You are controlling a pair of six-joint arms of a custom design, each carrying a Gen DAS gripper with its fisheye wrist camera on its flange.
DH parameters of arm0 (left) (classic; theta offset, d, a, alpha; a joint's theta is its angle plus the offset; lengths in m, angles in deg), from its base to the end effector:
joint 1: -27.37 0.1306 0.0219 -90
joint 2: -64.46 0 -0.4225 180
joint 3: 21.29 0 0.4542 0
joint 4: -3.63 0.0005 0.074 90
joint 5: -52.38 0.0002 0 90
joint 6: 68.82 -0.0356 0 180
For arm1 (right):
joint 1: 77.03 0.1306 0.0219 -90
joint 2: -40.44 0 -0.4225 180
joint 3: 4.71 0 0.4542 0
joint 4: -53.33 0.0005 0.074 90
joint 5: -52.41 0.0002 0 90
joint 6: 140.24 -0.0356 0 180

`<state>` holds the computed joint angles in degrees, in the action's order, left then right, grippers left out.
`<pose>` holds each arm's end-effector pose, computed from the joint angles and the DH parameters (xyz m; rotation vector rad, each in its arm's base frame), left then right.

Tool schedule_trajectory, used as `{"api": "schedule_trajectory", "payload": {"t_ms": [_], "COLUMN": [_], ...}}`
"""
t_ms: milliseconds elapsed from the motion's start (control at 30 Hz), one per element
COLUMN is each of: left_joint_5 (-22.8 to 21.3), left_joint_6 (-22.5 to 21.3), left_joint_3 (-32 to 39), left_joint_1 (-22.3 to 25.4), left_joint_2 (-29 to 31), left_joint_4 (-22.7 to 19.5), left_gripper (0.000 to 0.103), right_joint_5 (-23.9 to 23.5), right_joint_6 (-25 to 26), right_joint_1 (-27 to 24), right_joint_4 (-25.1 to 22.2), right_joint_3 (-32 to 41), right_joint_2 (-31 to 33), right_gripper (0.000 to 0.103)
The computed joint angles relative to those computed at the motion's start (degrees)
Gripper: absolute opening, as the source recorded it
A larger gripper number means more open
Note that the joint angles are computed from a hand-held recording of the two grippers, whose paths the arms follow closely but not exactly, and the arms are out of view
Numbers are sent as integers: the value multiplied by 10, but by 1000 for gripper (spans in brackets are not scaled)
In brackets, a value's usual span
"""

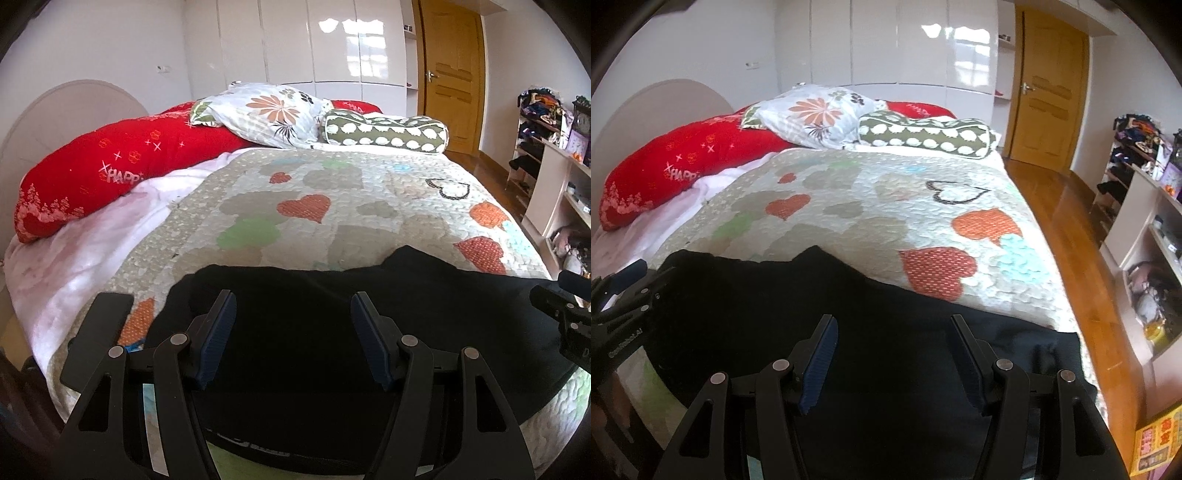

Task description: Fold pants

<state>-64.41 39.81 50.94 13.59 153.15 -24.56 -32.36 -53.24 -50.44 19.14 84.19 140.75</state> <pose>0.5116 -0.1095 0.3498 -0.3189 2.2386 0.2522 0.5554 0.2738 0.3781 -0.4406 2.3256 0.1421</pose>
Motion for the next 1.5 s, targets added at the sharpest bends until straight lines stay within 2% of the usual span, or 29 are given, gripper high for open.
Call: {"api": "schedule_trajectory", "payload": {"t_ms": [1500], "left_joint_5": [3], "left_joint_6": [6], "left_joint_3": [6], "left_joint_1": [-14], "left_joint_2": [11], "left_joint_4": [-6], "left_gripper": [65], "right_joint_5": [-1], "right_joint_6": [-4], "right_joint_1": [-17], "right_joint_4": [-8], "right_joint_3": [-18], "right_joint_2": [-9], "right_gripper": [61]}}
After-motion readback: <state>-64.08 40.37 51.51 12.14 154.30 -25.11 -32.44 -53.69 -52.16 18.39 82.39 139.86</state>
